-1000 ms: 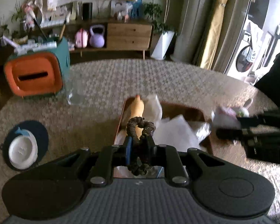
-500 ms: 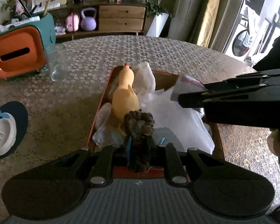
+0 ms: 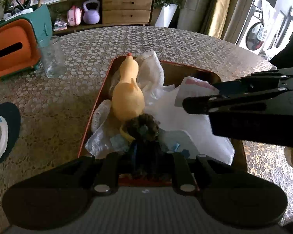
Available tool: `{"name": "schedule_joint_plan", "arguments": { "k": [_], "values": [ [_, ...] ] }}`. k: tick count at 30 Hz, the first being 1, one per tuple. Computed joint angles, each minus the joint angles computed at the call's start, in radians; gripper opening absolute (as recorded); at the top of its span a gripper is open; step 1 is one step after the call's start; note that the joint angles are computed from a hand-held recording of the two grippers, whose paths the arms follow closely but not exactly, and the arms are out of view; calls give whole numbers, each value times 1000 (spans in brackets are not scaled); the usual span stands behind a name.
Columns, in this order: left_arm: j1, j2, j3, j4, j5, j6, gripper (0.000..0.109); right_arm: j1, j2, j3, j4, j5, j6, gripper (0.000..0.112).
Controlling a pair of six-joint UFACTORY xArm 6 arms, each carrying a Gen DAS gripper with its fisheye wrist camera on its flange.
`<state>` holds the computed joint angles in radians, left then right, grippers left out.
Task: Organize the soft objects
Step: 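Open the left tool over the tray while the right tool releases the packet there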
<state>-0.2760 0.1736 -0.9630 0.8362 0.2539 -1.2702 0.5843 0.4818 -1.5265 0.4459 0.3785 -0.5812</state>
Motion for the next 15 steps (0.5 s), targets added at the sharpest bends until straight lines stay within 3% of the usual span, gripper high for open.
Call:
{"name": "schedule_joint_plan", "arguments": {
  "k": [15],
  "values": [
    [-11, -59, 39, -23, 26, -19, 17, -2, -75, 73, 112, -17, -77, 61]
  ]
}}
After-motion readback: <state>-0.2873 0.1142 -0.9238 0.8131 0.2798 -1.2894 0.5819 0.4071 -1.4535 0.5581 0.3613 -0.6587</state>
